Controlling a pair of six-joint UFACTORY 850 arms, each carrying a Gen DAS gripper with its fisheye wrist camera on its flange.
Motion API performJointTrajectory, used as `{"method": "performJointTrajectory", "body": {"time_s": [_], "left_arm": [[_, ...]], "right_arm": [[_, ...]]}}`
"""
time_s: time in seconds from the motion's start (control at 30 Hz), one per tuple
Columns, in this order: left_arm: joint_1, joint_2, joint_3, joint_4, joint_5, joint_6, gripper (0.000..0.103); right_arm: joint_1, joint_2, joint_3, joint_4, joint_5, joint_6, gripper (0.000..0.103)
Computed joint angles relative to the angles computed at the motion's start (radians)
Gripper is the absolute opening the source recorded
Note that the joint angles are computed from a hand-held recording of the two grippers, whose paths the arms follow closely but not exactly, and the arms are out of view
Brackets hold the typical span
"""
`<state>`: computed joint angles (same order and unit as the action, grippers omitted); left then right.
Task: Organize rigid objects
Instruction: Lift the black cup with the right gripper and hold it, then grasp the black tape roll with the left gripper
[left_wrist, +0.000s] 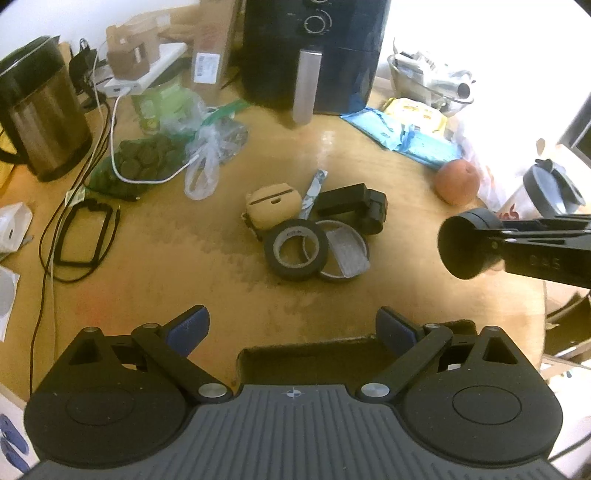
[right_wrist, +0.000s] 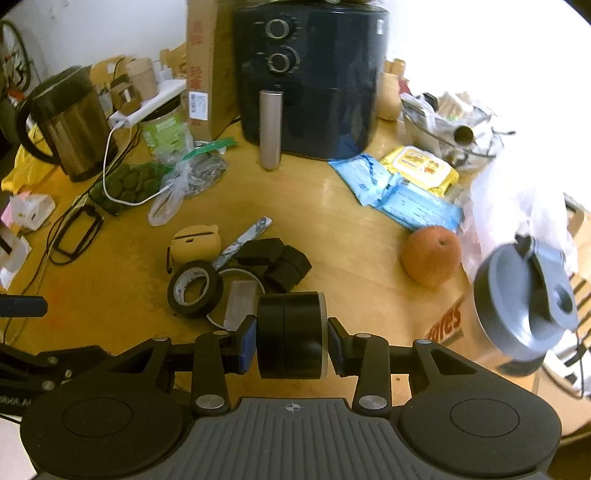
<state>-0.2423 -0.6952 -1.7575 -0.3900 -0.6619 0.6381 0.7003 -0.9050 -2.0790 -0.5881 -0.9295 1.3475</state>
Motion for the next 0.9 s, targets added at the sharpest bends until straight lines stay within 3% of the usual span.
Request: {"method": "performJointTrajectory", "body": {"time_s": [0.3,0.6,0.9], "left_arm": [[-0.024,-0.047,-0.038,0.041,0.029,0.021,0.098],[-0.041,-0.100,-0.074,0.025,0.060,0.096,0.097],[-0.045,-0.199,-0.168,-0.082,0.045,0.210,0.073]], "right_arm": [[-0.002,0.131,0.234,-0.050,0.145,0.219,0.042],[0.004,0.191,0.332,-0.090,0.191,0.326,0.043],[0.008,0.224,0.387,-0.103,0.221,0.387,0.043]]}}
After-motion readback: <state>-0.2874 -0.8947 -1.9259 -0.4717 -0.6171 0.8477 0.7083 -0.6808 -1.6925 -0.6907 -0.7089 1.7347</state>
